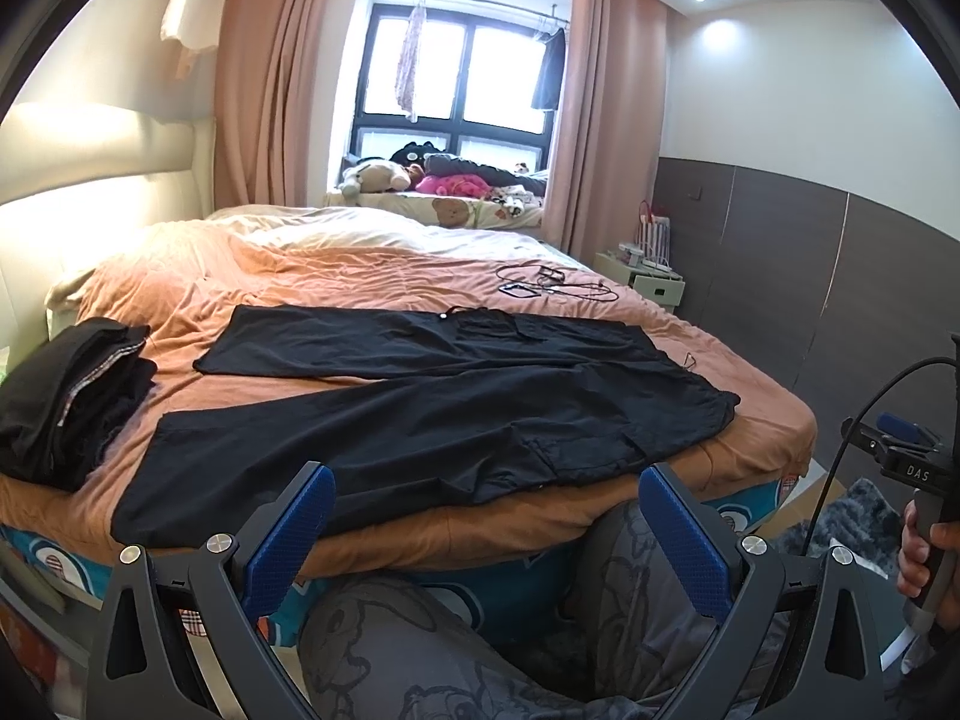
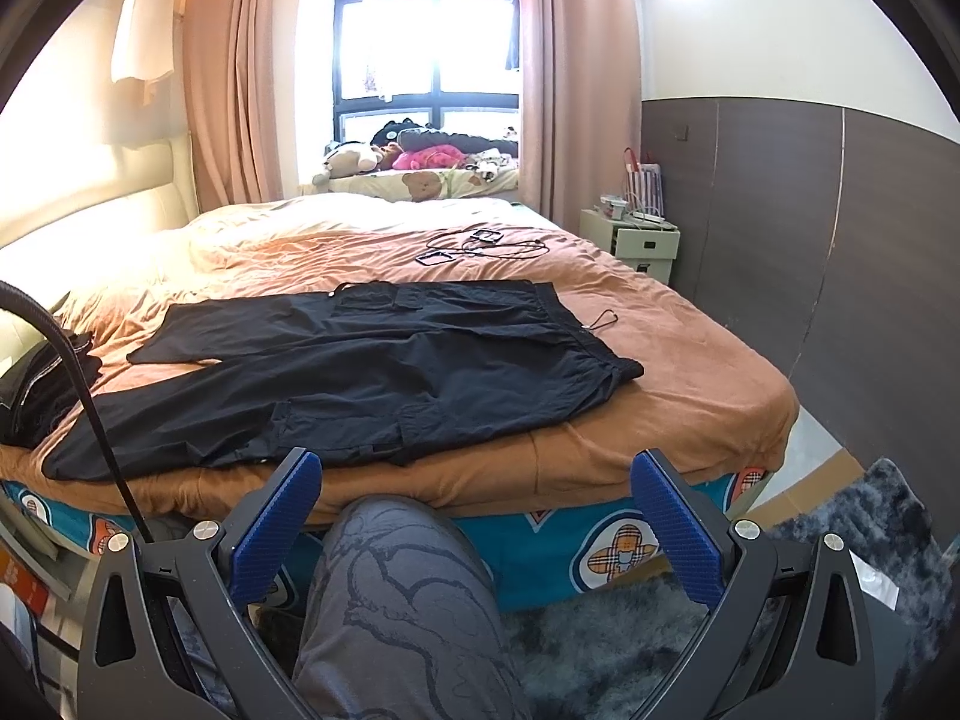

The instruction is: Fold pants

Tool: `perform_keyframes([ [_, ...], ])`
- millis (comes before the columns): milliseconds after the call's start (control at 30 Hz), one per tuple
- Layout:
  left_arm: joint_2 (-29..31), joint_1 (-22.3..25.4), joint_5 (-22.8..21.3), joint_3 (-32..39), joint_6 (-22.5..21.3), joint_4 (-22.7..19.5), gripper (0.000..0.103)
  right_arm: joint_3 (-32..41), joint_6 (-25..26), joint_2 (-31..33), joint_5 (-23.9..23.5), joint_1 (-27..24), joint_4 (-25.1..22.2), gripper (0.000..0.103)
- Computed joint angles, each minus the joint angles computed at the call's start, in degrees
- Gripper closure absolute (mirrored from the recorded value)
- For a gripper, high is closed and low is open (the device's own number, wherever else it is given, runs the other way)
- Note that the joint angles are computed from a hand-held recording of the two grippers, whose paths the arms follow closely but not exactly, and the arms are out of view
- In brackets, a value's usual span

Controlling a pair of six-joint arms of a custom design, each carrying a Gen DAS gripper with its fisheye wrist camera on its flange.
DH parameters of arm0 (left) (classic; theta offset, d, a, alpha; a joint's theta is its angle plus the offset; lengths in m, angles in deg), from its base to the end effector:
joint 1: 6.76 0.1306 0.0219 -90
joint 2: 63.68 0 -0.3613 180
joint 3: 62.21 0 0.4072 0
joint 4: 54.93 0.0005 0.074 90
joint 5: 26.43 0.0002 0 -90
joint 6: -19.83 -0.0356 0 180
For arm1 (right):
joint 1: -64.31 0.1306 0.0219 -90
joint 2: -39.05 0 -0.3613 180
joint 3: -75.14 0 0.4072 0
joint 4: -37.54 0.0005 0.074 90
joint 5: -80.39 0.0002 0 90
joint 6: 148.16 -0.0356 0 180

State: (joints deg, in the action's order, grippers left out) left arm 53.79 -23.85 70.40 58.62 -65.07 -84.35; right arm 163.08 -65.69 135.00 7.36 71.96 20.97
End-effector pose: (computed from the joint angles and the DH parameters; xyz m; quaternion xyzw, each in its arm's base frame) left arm 0.6612 -0.2082 0.4268 0.1198 0.8389 -0.1513 0.5089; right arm 0.5572 0.0639 0.3881 0.0789 0.8323 -0.0525 0.5462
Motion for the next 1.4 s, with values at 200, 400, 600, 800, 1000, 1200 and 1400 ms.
perform_keyframes([
  [200,-0.07,-0.04,-0.08,-0.16,0.0,0.11,0.001,0.28,-0.09,0.13,-0.18,-0.09,-0.28,0.0],
  [400,-0.07,-0.1,-0.16,-0.18,-0.01,0.17,0.001,0.0,-0.24,-0.08,-0.15,-0.07,0.1,0.0],
  [600,-0.34,0.02,0.03,-0.53,0.46,0.26,0.001,0.0,-0.64,-0.11,-0.39,-0.17,0.1,0.0],
  [800,-0.69,0.34,-0.4,-0.39,0.74,-0.01,0.001,0.82,-1.88,-0.2,-3.95,-1.33,-0.67,0.0],
  [1000,-0.97,1.1,-1.74,-0.57,1.04,0.36,0.001,2.38,-3.06,0.29,-8.38,-3.4,-2.01,0.0],
  [1200,0.14,2.23,-2.99,0.71,2.93,0.33,0.001,5.03,-1.96,2.44,-9.98,-4.64,-2.25,0.0],
  [1400,2.8,3.6,-4.25,3.73,5.04,-1.7,0.001,8.81,-2.99,6.03,-13.16,-6.13,-3.11,0.0],
])
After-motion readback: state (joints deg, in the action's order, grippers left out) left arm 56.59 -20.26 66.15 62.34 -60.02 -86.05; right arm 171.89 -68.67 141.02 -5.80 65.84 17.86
